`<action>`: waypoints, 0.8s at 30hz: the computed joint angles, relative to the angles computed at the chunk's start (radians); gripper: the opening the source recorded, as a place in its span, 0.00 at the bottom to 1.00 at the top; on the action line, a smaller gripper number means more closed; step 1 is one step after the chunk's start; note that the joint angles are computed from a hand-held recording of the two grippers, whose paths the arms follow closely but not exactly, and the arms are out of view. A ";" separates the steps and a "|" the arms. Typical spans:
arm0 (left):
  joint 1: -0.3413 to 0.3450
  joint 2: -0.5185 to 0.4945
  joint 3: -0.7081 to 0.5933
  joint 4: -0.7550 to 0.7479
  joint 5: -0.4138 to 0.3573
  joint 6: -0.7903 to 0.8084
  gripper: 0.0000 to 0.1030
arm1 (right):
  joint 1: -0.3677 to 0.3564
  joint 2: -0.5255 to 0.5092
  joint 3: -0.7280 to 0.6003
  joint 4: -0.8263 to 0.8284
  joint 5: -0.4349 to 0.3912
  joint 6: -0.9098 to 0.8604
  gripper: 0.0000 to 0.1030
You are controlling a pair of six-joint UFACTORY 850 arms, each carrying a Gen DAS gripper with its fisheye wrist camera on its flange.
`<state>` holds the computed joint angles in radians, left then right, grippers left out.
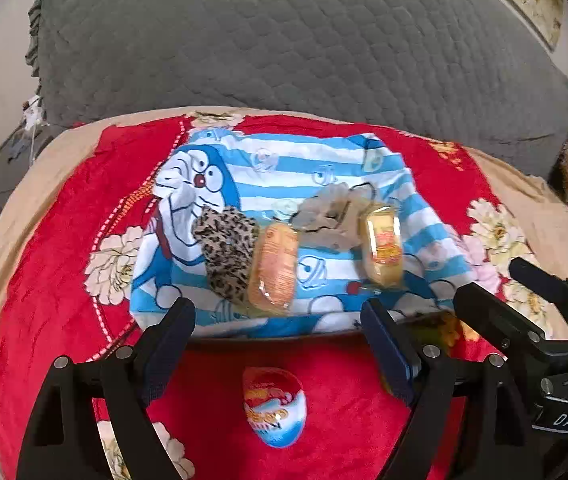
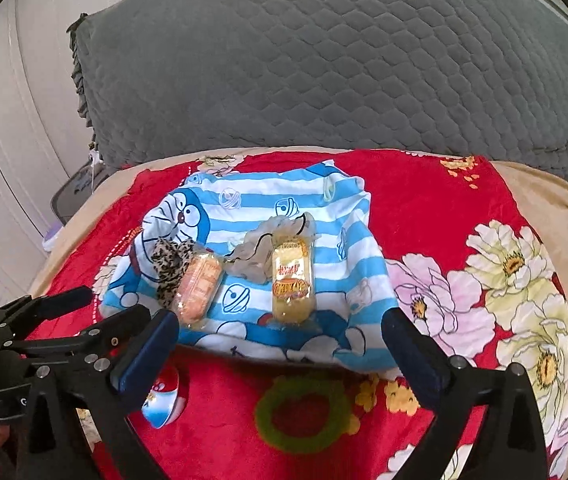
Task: Organize objects
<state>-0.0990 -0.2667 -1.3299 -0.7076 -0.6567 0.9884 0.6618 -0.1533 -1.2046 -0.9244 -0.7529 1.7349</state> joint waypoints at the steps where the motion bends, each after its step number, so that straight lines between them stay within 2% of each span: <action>1: 0.001 0.007 0.007 -0.008 -0.001 0.009 0.83 | 0.004 0.007 0.004 -0.002 0.000 0.007 0.99; 8: 0.033 0.080 0.074 -0.193 -0.018 0.192 0.83 | 0.047 0.061 0.034 -0.116 -0.032 0.114 0.99; 11: 0.044 0.099 0.079 -0.220 -0.042 0.203 0.83 | 0.053 0.090 0.061 -0.159 0.010 0.197 0.99; 14: 0.046 0.123 0.092 -0.202 -0.028 0.200 0.83 | 0.051 0.101 0.063 -0.117 0.044 0.196 0.99; 16: 0.049 0.142 0.106 -0.194 -0.009 0.197 0.83 | 0.061 0.099 0.055 -0.109 0.032 0.182 0.99; 20: 0.067 0.161 0.113 -0.183 -0.023 0.168 0.83 | 0.098 0.072 0.005 -0.067 -0.062 0.063 0.99; 22: 0.071 0.180 0.126 -0.172 -0.002 0.165 0.83 | 0.108 0.069 -0.002 -0.066 -0.074 0.052 0.99; 24: 0.080 0.194 0.133 -0.167 0.002 0.162 0.83 | 0.122 0.055 -0.027 -0.052 -0.125 0.038 0.99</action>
<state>-0.0192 -0.0727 -1.1969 -0.8749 -0.6544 1.1509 0.7834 -0.0987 -1.2314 -0.9763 -0.8775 1.7728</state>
